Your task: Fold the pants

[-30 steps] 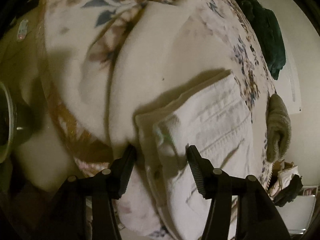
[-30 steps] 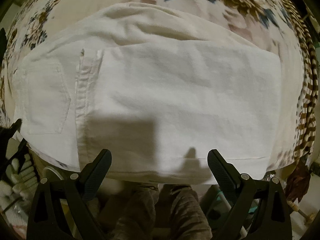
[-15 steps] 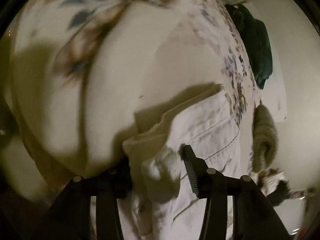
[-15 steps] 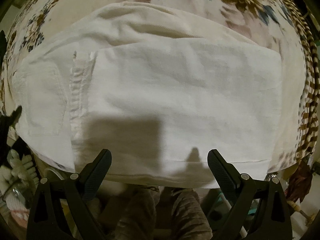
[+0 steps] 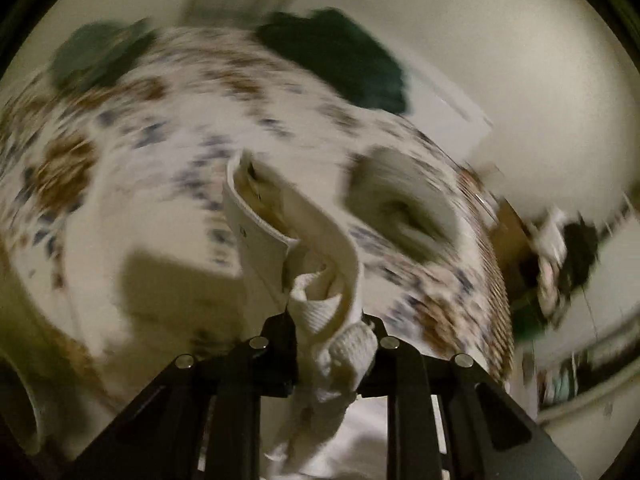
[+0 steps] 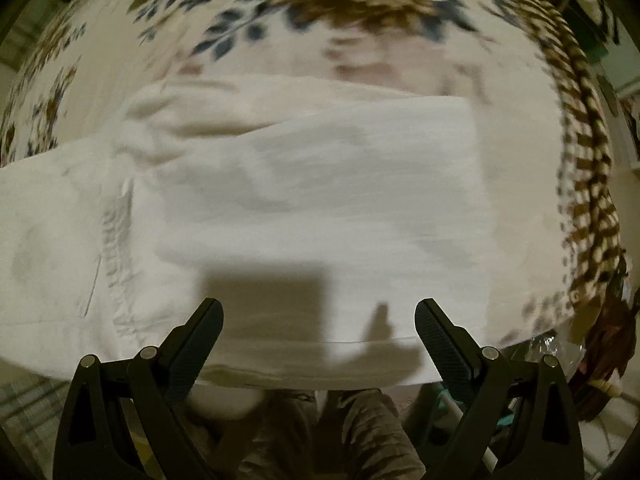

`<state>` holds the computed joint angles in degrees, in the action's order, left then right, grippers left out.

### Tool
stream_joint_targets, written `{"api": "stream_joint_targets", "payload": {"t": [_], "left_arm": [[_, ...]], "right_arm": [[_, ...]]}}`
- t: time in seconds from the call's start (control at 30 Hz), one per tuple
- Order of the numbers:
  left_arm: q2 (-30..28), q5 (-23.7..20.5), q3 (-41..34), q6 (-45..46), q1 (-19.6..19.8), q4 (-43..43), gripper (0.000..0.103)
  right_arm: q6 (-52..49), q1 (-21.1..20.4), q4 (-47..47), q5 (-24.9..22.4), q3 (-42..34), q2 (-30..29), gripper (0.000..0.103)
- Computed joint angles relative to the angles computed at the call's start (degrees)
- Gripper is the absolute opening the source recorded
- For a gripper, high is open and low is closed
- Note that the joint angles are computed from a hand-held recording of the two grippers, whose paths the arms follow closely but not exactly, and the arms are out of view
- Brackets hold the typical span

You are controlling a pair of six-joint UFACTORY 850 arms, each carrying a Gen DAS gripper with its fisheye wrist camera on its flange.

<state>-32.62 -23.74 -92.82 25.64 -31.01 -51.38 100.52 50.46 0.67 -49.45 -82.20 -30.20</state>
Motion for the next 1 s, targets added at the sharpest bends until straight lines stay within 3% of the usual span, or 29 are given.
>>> {"api": "stream_joint_targets", "payload": {"t": [0.17,0.3,0.43,0.5,0.63,0.67,0.8,0.93,1.0], "left_arm": [[-0.98,-3.49,-1.66,-0.73,-8.36,4.56,0.017],[-5.74,-7.16,-4.65,-5.48,-15.51,13.22,0.017],[-14.96,-16.72,-13.03,-16.85,-19.97,27.29,0.019],[-16.46,-18.98,-15.14,-19.87,-21.00,30.73,0.021],[-18.37,-26.93,-19.90,-18.99,-20.76,26.67,0.062],[-18.13,-28.48,-20.88,-19.49,-20.64,26.74,0.069],[-14.05,-26.52,-18.10,-23.35,-18.85,29.97,0.072],[-9.64,-21.40,-13.02,-35.13,-16.68,43.92,0.075],[-9.03,-20.67,-11.48,-41.18,-15.48,52.43,0.080]], "right_arm": [[9.28,2.10,-1.49,1.27,12.69,10.81,0.098],[15.38,4.46,-1.15,2.22,21.89,18.57,0.098],[18.17,6.57,-1.08,4.65,30.05,24.76,0.098],[19.74,7.35,-2.78,6.15,33.26,27.83,0.099],[22.79,7.76,-5.93,8.92,37.31,32.33,0.098],[24.33,7.79,-7.14,10.31,38.66,33.75,0.098],[31.38,6.42,-15.70,19.77,43.25,37.04,0.098],[39.53,1.89,-30.89,33.91,44.39,35.05,0.098],[42.33,-1.13,-37.76,40.50,43.18,31.29,0.098]]}}
